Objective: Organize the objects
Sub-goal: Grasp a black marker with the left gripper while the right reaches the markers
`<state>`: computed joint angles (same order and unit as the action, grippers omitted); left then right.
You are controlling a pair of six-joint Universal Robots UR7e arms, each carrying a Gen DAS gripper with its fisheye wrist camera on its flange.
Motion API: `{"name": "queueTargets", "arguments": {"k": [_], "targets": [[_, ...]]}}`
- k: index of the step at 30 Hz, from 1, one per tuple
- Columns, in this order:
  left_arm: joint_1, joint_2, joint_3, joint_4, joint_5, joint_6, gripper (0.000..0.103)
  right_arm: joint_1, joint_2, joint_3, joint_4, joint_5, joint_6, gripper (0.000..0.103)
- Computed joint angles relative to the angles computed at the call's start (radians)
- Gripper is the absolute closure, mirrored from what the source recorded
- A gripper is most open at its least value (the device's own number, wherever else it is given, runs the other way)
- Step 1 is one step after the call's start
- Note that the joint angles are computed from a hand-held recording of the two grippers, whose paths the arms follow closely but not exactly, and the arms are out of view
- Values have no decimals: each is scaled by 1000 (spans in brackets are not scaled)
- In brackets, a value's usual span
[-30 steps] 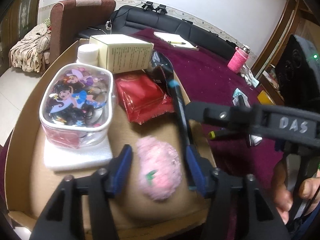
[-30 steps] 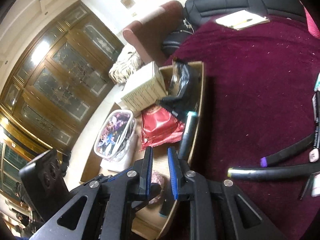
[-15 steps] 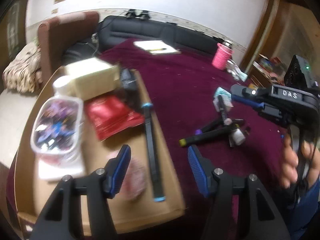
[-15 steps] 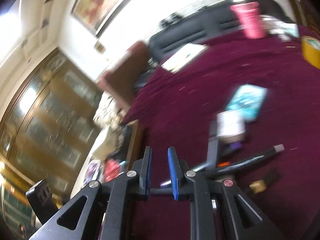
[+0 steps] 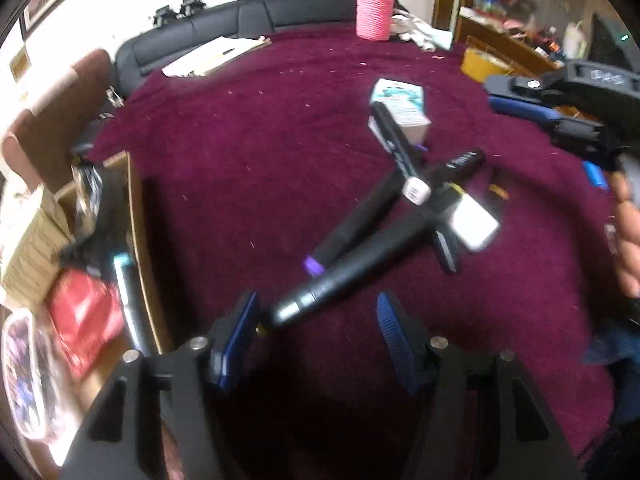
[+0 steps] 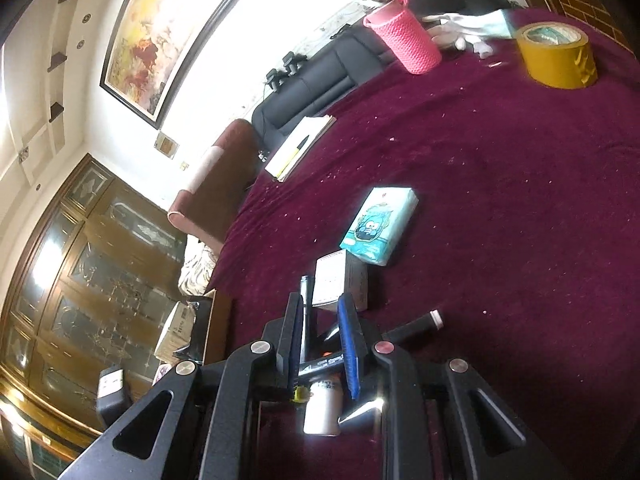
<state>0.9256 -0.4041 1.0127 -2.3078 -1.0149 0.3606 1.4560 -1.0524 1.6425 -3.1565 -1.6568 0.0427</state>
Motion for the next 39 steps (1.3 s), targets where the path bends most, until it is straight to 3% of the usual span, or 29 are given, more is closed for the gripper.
{"name": "queueTargets", "arguments": {"k": [4, 6, 8, 10, 13, 17, 22, 23, 25, 26, 28, 31, 36, 39], "targets": [[0, 52, -79, 75, 10, -48, 42, -6, -2, 6, -18, -4, 3, 81], [-9, 37, -47, 59, 3, -53, 53, -8, 0, 4, -20, -13, 6, 78], [-14, 5, -6, 82, -69, -52, 76, -11, 3, 0, -14, -12, 12, 76], [-23, -9, 17, 91, -108, -37, 81, -14, 4, -2, -12, -16, 15, 76], [-27, 15, 4, 69, -87, -36, 81, -13, 6, -1, -35, -44, 15, 75], [-26, 58, -37, 21, -106, -44, 72, -9, 9, -3, -64, -85, 4, 74], [-6, 57, 13, -156, -184, -67, 79, 1, 22, -25, -78, -172, 4, 73], [5, 52, 10, -163, -221, -98, 89, -3, 17, -32, -54, -163, 33, 70], [21, 41, 15, -198, -259, -144, 89, 1, 18, -54, -9, -168, 70, 63], [27, 45, 4, -192, -277, -159, 89, 9, 26, -81, 30, -188, 84, 55], [41, 53, -24, -165, -311, -196, 89, 26, 50, -145, 105, -224, 96, 52], [53, 61, -48, -141, -349, -227, 89, 63, 140, -329, 297, -372, 116, 39], [50, 40, -1, -224, -365, -197, 89, 75, 285, -592, 558, -492, 202, 38], [51, 34, 14, -258, -361, -194, 89, 95, 398, -775, 704, -630, 212, 38]]}}
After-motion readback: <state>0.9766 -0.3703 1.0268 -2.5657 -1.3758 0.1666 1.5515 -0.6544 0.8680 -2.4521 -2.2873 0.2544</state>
